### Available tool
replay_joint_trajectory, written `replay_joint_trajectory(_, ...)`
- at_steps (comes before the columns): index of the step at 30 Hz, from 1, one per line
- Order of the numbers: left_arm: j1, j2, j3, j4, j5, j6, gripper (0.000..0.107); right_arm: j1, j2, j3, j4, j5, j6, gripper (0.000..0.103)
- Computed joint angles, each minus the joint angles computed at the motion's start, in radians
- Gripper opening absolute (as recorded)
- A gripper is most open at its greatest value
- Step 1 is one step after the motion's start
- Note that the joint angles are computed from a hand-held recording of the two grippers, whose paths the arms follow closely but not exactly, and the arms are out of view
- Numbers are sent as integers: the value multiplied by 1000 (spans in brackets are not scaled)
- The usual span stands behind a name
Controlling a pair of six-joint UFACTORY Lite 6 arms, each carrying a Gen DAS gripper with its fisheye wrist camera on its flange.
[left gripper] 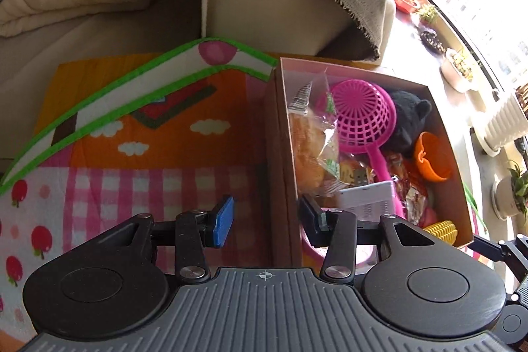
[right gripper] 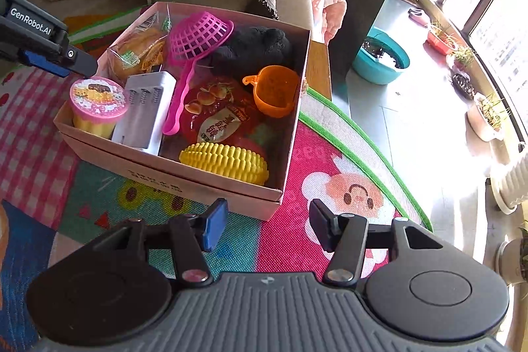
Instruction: Organize objects
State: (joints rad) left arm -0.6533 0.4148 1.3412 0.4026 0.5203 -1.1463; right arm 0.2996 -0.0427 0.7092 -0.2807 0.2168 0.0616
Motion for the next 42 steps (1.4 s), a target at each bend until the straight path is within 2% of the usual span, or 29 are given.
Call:
replay_joint_trajectory(2,14,-4,-31,11,-26,38,64,36,46,6,-156,-21,186,54)
replay_joint_trajectory(3,15,-9,-42,54,-20,21,74,57,58,3,-248,-31,291,53)
replay_joint_trajectory(4,19,-26,-69,118,-16,-13,78,81,64,0,-345,-29,395,54)
replay_joint_trajectory(8,110,-102,-178,238,-47,-60,83,186,120,36,-672,-22,814,54)
replay_joint_trajectory(11,234,-130,-238,201,-146,52,90,287,234,150,-798,25,1005,54)
replay_joint_trajectory(13,307,-120,-253,188,-204,120,102,329,317,233,-877,57,1121,54)
replay_joint_trajectory(14,337,-108,-253,180,-237,159,103,346,359,276,-927,79,1183,54)
replay_joint_trajectory(16,373,-82,-248,200,-284,189,103,358,428,362,-914,109,1194,54)
replay_joint_trajectory(20,392,-25,-217,270,-319,177,103,345,492,468,-718,107,1045,54)
replay_joint_trajectory(24,398,10,-190,298,-329,180,103,383,448,423,-731,67,1061,53)
replay_joint_trajectory(27,395,7,-187,291,-324,202,102,444,437,415,-810,69,1120,54)
replay_joint_trajectory(30,379,-80,-262,476,-343,-34,102,497,414,389,-846,88,1163,58)
replay_joint_trajectory(32,356,-177,-343,646,-353,-244,102,513,386,347,-849,92,1188,69)
replay_joint_trajectory(33,336,-240,-395,725,-349,-348,102,517,361,309,-852,90,1206,72)
replay_joint_trajectory(35,266,-367,-493,865,-293,-558,102,525,282,206,-831,82,1221,75)
replay_joint_trajectory(36,208,-444,-556,923,-234,-662,102,526,246,157,-829,75,1234,76)
replay_joint_trajectory(39,-86,-625,-735,997,53,-976,102,532,99,-38,-894,62,1365,87)
replay_joint_trajectory(40,-191,-653,-781,995,139,-1067,102,529,56,-94,-917,55,1408,91)
replay_joint_trajectory(42,-400,-659,-823,886,261,-1159,102,519,-25,-201,-956,37,1483,100)
